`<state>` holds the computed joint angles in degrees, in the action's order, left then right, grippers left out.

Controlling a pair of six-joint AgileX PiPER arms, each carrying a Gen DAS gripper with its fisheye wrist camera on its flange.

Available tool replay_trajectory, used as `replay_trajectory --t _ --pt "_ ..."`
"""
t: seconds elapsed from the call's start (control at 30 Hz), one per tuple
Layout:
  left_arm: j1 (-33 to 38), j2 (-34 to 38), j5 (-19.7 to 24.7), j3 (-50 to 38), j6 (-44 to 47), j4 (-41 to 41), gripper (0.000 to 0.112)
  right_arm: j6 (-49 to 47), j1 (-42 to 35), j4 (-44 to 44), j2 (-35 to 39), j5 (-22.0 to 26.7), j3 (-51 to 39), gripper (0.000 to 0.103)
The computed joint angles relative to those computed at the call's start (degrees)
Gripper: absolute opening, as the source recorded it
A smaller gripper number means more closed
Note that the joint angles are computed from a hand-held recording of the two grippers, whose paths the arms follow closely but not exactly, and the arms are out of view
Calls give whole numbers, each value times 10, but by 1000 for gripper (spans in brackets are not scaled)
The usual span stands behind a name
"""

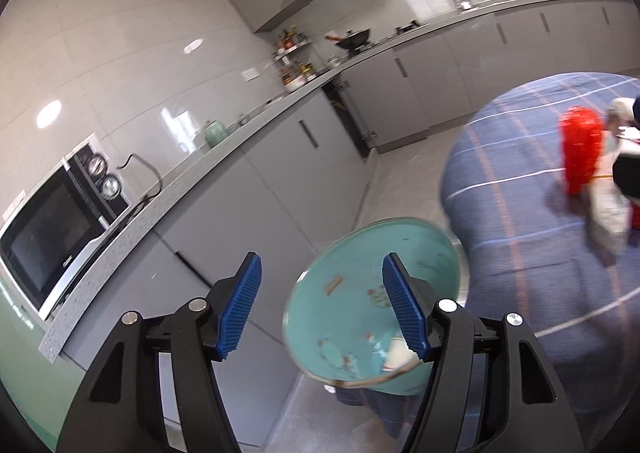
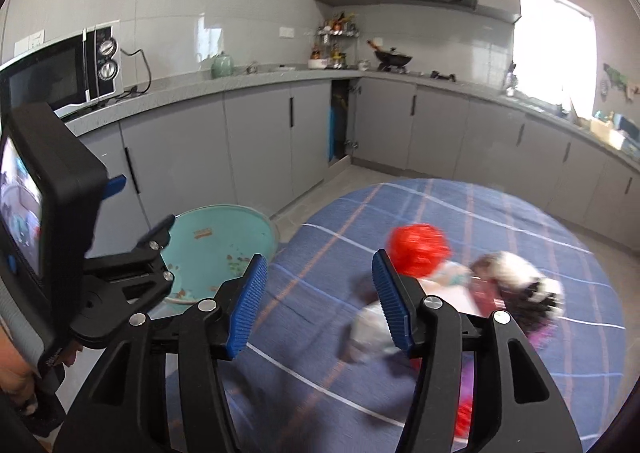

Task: Collect trash
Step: 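Move both open tools back over the trash on the table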

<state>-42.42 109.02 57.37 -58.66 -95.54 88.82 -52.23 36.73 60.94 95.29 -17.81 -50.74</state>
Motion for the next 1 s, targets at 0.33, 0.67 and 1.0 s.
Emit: replay_trajectory --t 0.33,0.67,1.0 --pt "-99 19 10 -49 23 -24 69 -12 -72 15 -146 -40 169 61" --pt "-169 51 -1 -111 37 -20 74 57 -182 -49 -165 -39 275 63" --pt "-202 94 -39 -192 82 -20 74 183 -241 -182 -121 -47 302 63"
